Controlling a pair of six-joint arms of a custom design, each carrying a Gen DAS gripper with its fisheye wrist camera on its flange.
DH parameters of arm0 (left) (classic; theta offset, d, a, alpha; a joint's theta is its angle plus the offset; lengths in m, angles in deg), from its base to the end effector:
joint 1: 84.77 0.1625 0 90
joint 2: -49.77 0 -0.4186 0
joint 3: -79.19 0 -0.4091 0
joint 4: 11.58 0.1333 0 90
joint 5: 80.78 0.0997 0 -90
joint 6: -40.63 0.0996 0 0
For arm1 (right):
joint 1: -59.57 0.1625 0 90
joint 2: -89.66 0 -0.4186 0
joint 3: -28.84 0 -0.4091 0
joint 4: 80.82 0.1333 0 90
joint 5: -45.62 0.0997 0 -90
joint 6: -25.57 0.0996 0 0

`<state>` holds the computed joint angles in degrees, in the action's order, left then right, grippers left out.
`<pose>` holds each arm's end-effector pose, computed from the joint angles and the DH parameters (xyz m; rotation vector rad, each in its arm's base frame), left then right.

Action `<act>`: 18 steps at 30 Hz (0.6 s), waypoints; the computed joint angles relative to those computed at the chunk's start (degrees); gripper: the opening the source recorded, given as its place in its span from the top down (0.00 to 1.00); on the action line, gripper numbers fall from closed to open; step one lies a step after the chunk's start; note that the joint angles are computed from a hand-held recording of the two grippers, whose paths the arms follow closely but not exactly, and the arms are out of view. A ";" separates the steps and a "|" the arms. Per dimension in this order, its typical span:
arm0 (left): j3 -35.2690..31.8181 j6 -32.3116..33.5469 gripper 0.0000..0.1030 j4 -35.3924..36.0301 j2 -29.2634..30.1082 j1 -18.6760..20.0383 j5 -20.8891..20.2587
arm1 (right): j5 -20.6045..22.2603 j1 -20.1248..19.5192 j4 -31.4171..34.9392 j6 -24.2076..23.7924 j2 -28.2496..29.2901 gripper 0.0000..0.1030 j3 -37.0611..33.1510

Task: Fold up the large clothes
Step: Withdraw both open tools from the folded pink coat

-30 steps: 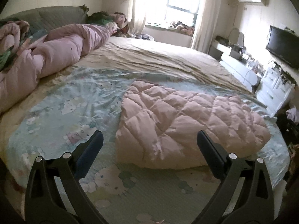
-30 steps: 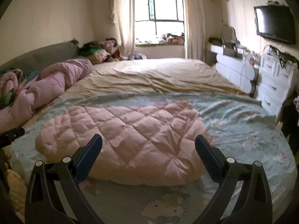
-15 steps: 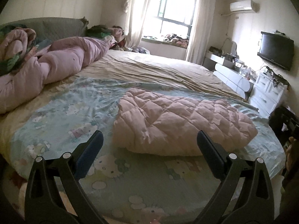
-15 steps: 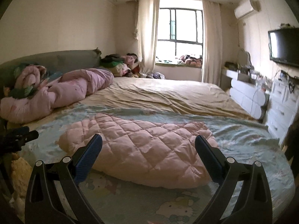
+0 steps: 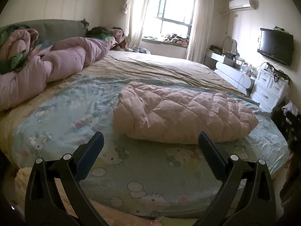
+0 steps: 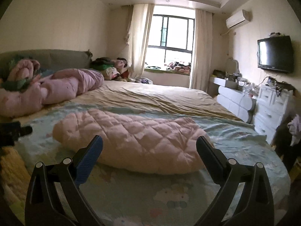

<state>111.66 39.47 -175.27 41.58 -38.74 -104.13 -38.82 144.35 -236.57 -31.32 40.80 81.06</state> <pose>-0.4507 -0.7909 0.1039 0.1657 2.0708 -1.3464 0.0679 -0.8275 0.4962 1.0858 -2.0841 1.2773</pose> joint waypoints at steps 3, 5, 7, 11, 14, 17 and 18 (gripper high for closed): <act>1.12 -0.76 0.09 0.37 -0.43 0.11 -0.60 | -0.99 -0.69 -0.83 1.11 -1.21 0.04 3.16; 0.66 -0.36 0.09 0.37 0.15 0.29 -0.74 | -1.74 -0.99 -1.58 2.09 -1.53 0.04 4.55; 0.87 -1.47 0.09 1.68 0.22 0.60 -1.13 | -2.80 -1.11 -1.98 3.68 -1.28 0.04 4.95; 0.33 -2.94 0.09 4.53 0.87 1.06 -1.73 | -5.54 -0.72 -0.97 5.96 0.17 0.04 3.79; -0.17 -4.22 0.09 6.37 1.11 1.28 -1.98 | -7.23 -0.46 -0.25 7.09 1.22 0.04 3.07; 0.31 -5.27 0.09 6.97 0.80 1.38 -2.43 | -8.10 -0.33 1.30 6.47 1.79 0.04 2.62; 0.46 -5.56 0.09 7.24 0.70 1.40 -2.30 | -8.20 -0.28 1.64 6.26 1.86 0.04 2.63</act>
